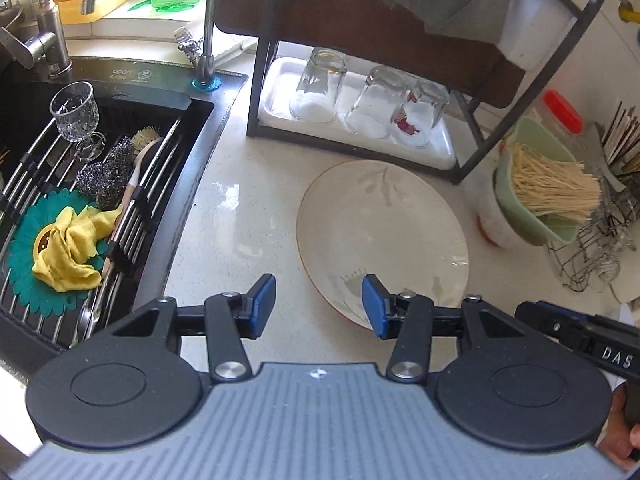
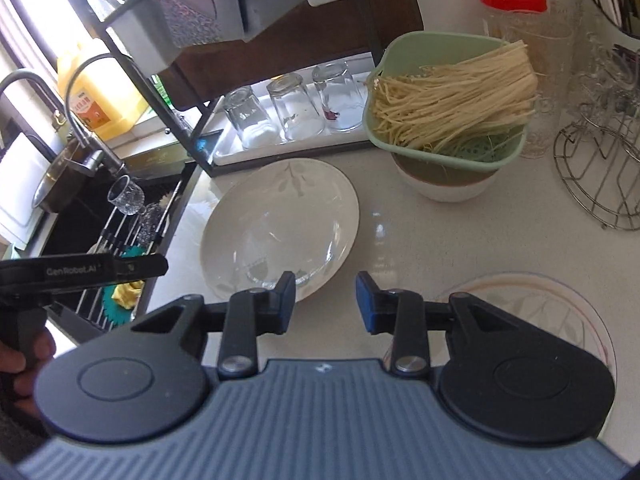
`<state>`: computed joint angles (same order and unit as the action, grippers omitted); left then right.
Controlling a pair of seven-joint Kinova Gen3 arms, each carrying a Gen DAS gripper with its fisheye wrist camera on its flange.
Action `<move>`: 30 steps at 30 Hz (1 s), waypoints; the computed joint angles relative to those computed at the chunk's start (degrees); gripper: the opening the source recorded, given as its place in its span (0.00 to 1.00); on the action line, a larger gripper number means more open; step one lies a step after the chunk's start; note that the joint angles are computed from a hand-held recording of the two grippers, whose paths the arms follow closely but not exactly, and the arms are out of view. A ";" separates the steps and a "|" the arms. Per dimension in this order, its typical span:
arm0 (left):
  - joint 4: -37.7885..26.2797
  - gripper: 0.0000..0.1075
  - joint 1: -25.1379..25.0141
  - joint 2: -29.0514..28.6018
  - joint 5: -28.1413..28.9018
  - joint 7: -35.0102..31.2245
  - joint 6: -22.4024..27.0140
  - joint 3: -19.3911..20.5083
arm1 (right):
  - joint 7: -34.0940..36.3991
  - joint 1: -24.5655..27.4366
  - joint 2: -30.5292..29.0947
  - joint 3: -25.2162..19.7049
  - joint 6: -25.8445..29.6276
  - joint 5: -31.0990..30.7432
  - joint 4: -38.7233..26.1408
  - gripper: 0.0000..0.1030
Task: Organize plates and bowls
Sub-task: 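Move both grippers to the second leaf-pattern plate by the glass rack and grasp its rim, then lift the second leaf-pattern plate with both grippers and carry it toward the stack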
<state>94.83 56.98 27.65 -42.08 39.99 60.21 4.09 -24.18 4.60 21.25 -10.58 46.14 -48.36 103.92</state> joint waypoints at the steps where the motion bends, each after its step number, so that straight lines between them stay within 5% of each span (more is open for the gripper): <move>1: 0.20 0.50 -0.53 0.29 0.14 -0.49 -0.44 0.01 | -0.54 -0.61 1.07 0.08 -0.22 0.41 -0.93 0.35; 9: 6.11 0.49 -2.73 1.20 -1.01 3.27 -9.09 -2.64 | -5.31 -3.57 8.75 -1.94 -2.14 4.15 -7.38 0.35; 14: 7.20 0.47 -3.68 2.41 -2.57 2.38 -12.49 -3.78 | -8.59 -4.31 12.07 -3.68 -3.73 6.91 -10.46 0.26; 24: 10.54 0.15 -2.91 2.99 -5.76 5.33 -21.67 -8.21 | -10.83 -4.16 15.11 -6.87 -6.58 11.52 -12.24 0.11; 30: 10.67 0.14 -1.80 3.16 -7.05 6.97 -21.36 -8.82 | -10.47 -3.26 16.12 -7.71 -4.80 12.14 -13.81 0.11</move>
<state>105.50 55.18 30.80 -49.13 46.96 38.85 -4.73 -34.64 1.34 37.37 -18.30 41.34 -36.22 90.11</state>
